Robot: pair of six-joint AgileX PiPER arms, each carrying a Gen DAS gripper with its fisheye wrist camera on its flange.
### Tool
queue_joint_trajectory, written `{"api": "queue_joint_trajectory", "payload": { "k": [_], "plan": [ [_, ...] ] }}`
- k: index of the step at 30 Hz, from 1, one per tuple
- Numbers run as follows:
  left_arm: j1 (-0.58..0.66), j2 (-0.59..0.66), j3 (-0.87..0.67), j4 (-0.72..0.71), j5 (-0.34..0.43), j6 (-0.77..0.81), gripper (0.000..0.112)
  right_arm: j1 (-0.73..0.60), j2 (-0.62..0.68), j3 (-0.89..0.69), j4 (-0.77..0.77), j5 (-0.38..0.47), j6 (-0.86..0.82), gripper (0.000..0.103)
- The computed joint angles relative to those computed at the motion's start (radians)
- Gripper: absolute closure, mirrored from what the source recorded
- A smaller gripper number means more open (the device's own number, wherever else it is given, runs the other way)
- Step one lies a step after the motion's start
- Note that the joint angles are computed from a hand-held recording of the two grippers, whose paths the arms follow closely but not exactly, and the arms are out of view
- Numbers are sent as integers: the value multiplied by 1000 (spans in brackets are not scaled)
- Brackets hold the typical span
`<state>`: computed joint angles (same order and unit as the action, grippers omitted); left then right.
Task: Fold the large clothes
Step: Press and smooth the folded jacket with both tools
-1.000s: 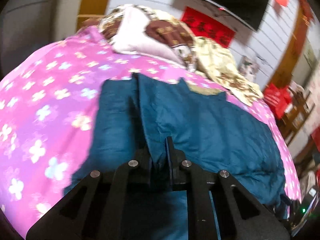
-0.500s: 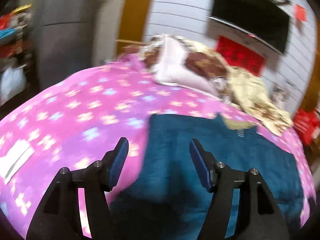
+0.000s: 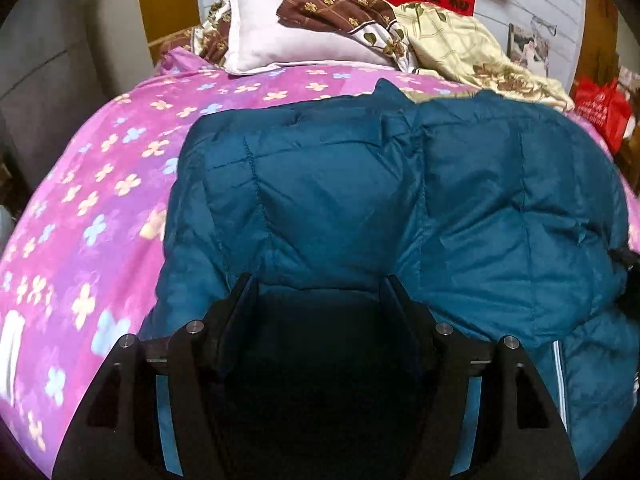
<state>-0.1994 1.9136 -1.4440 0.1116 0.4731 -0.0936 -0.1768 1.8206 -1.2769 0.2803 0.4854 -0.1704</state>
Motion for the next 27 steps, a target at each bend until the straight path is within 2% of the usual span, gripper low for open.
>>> {"api": "queue_joint_trajectory", "payload": {
  "k": [1,3,4,5,6,7,8,9,11,13,14,16,18,21,22,24,25,27],
  "plan": [
    [-3,-13,12,6,2,-15,47,4,5,-17,-32,25,18,1],
    [7,-42,24,-18,7,-23,47,23,17,-92,-155,132,124,2],
    [20,-62,32,-43,-9,-25,47,29,9,-116,-196,164,163,6],
    [42,-86,45,-103,-47,11,48,43,-14,-125,-261,156,219,6],
    [54,-101,54,-126,-83,20,47,63,-54,-128,-343,108,303,6],
    [63,-107,56,-108,-121,-10,46,73,-74,-121,-386,72,358,5],
    [63,-94,39,-62,-118,-55,44,81,-77,-144,-398,48,398,5],
    [62,-67,7,-46,-83,-66,44,91,-50,-204,-408,39,443,5],
    [72,16,-70,-102,13,-3,43,107,44,-340,-385,74,458,5],
    [78,47,-84,-112,23,11,41,124,159,-482,-356,154,449,5],
    [76,49,-90,-100,29,2,41,128,234,-569,-351,222,452,4],
    [68,45,-84,-69,31,-26,41,133,329,-645,-335,291,460,3],
    [69,43,-77,-67,25,-31,41,159,308,-587,-423,238,521,2],
    [72,36,-80,-81,39,-33,41,176,287,-608,-470,287,582,3],
    [71,33,-71,-75,31,-38,41,197,235,-555,-526,249,647,3],
    [65,28,-59,-45,18,-59,41,233,126,-424,-576,107,719,2],
    [61,25,-48,-34,9,-69,40,248,102,-386,-578,62,727,2],
    [59,26,-38,-20,-4,-77,34,312,106,-395,-536,59,680,0]
  ]
}}
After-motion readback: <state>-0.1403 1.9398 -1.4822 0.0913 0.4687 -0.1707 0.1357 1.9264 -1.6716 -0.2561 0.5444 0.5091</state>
